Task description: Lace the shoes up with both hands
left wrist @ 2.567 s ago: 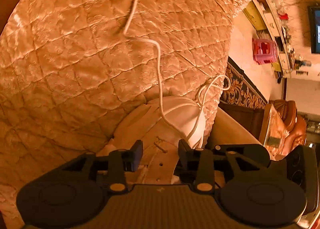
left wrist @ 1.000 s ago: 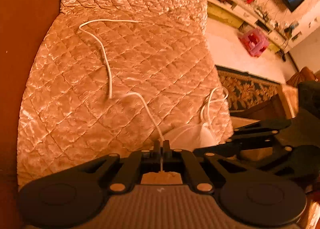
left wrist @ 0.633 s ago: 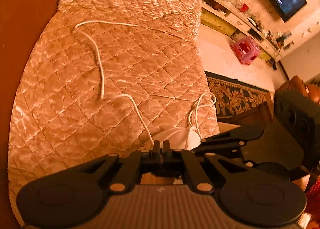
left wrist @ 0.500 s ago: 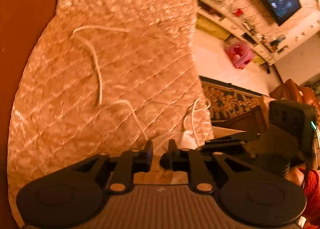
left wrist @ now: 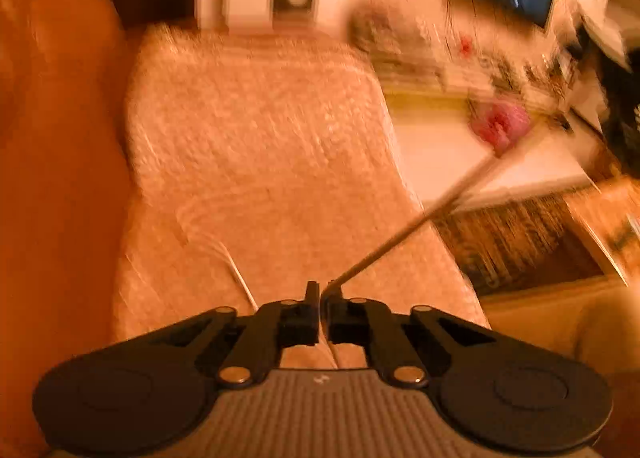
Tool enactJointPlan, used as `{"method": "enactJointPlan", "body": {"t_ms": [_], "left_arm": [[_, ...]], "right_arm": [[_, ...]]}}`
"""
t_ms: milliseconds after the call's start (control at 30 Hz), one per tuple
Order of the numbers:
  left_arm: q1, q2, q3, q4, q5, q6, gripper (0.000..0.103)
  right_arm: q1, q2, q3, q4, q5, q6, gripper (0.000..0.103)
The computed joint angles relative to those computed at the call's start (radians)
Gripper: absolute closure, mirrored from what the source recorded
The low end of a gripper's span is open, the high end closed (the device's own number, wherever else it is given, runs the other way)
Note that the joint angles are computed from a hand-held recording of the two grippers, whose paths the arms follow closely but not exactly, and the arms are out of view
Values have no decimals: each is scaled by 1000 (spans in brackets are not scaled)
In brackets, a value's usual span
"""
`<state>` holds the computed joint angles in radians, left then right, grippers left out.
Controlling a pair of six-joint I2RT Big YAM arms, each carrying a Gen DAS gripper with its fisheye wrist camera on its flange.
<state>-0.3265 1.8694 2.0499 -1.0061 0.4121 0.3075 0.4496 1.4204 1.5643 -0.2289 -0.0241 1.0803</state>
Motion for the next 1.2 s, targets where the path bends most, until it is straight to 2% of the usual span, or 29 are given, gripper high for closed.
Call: {"method": "enactJointPlan", "body": {"t_ms": [33, 133, 200, 267, 367, 400, 433, 500, 600, 667, 767, 900, 967, 1033, 1067, 1100, 1133, 1167, 1200], "left_arm": [[2, -24, -12, 91, -7, -35, 100], [11, -72, -17, 293, 6, -123, 100], [0, -103, -24, 409, 15, -120, 100], [-19, -124, -24, 493, 32, -117, 100], [-38, -140, -16, 585, 56, -147, 100], [-40, -139, -7, 608, 60, -166, 100], [-38, -131, 17, 613, 66, -193, 100], [-30, -112, 63, 611, 56, -229, 100], [-9, -78, 150, 589, 31, -274, 100], [14, -54, 211, 580, 22, -323, 100], [41, -20, 297, 562, 7, -381, 100], [59, -18, 321, 552, 0, -410, 100], [63, -24, 314, 551, 6, -415, 100], [72, -33, 305, 551, 22, -418, 100], [76, -38, 301, 549, 30, -418, 100], [78, -41, 297, 542, 38, -413, 100], [79, -43, 295, 535, 43, -407, 100], [79, -35, 305, 528, 44, -401, 100], [80, -33, 304, 526, 47, -403, 100]], "right_arm": [[-2, -17, -7, 21, 9, -13, 98], [-6, -52, -22, 25, 56, -44, 98], [-7, -73, -41, 33, 80, -37, 98], [-7, -84, -59, 63, 83, -24, 98], [-7, -87, -73, 112, 66, -10, 96], [-7, -85, -66, 89, 68, -13, 94], [-8, -83, -54, 44, 75, -20, 73], [-9, -71, -32, -75, 100, -27, 42], [-17, -21, 0, -312, 38, -38, 41], [-23, 20, 2, -420, -27, -23, 41], [-16, 72, -6, -462, -117, -48, 41], [6, 171, 107, -504, -190, -222, 41], [20, 228, 189, -546, -166, -293, 41], [27, 279, 258, -584, -159, -325, 41], [29, 294, 272, -586, -169, -322, 45], [33, 303, 277, -589, -172, -313, 80], [34, 307, 275, -584, -178, -296, 98], [33, 309, 269, -575, -185, -275, 98], [30, 290, 233, -529, -191, -231, 98]]}}
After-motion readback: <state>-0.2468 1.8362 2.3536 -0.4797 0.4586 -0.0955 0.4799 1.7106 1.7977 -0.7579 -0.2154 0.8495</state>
